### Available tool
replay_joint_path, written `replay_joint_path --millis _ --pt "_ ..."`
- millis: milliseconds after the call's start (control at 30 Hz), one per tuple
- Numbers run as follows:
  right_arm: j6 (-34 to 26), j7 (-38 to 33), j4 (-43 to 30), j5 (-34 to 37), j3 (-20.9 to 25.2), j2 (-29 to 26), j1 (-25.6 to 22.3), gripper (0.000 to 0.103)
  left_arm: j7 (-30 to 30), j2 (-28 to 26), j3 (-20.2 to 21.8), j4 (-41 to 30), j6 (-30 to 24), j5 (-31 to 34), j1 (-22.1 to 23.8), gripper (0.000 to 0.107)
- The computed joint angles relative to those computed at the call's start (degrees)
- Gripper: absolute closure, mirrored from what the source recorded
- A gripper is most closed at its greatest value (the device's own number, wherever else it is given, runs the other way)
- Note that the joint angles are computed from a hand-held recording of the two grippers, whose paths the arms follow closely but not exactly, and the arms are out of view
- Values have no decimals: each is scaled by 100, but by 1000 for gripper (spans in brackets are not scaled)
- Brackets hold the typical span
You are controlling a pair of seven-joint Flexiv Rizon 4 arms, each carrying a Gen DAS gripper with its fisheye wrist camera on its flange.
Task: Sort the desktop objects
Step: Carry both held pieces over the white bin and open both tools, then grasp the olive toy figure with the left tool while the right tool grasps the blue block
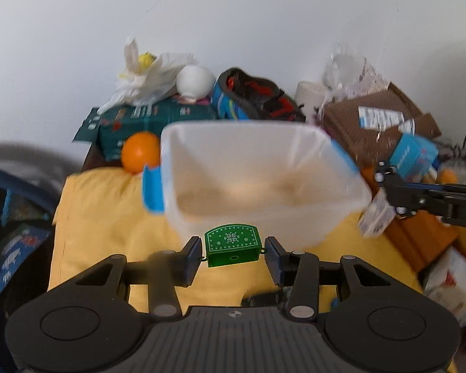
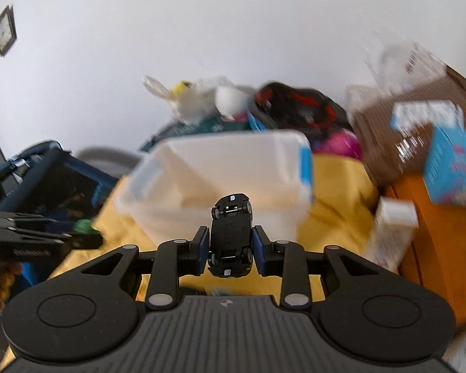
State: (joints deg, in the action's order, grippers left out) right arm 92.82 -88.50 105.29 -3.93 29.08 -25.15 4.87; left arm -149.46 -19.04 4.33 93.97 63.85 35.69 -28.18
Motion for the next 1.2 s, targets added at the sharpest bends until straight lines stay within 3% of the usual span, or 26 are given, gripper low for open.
replay_joint_path --millis 167,333,467,600,767,833,867,933,1067,1200 --pt "-796 14 -1020 -80 -236 -272 354 70 865 -256 -170 -565 -246 -594 323 59" --pt "-1998 -75 -2083 167 -357 -581 569 70 1464 -555 -275 -990 -487 -1499 587 59" --pt "-2886 -123 -2748 261 -680 -814 820 70 2016 -779 -311 -1361 -829 -1938 627 59" --pt "-3481 -209 -3138 482 -964 -950 1013 70 2152 -946 -224 -1613 -1010 -2094 561 59" --pt "-3616 -337 -3262 685 -1270 -997 1246 70 2152 -1064 -121 -1754 -1062 -2083 470 58" --pt "-3597 -315 -3262 682 -1384 -1006 1333 68 2003 -1094 -8 -1806 -1053 -1952 375 44" --pt "-3500 -274 -3203 637 -1466 -990 1395 65 1917 -1103 60 -1847 -1106 -1857 315 43" --pt "-3293 -258 -3128 622 -1514 -984 1427 36 1787 -1064 146 -1813 -1128 -1667 233 42" --pt "-2883 -444 -2817 826 -1345 -857 1271 38 1360 -751 290 -1250 -709 -1144 45 42" --pt "-1814 -916 -1649 1187 -1044 -362 1006 38 188 -251 561 -224 36 -77 -425 42"
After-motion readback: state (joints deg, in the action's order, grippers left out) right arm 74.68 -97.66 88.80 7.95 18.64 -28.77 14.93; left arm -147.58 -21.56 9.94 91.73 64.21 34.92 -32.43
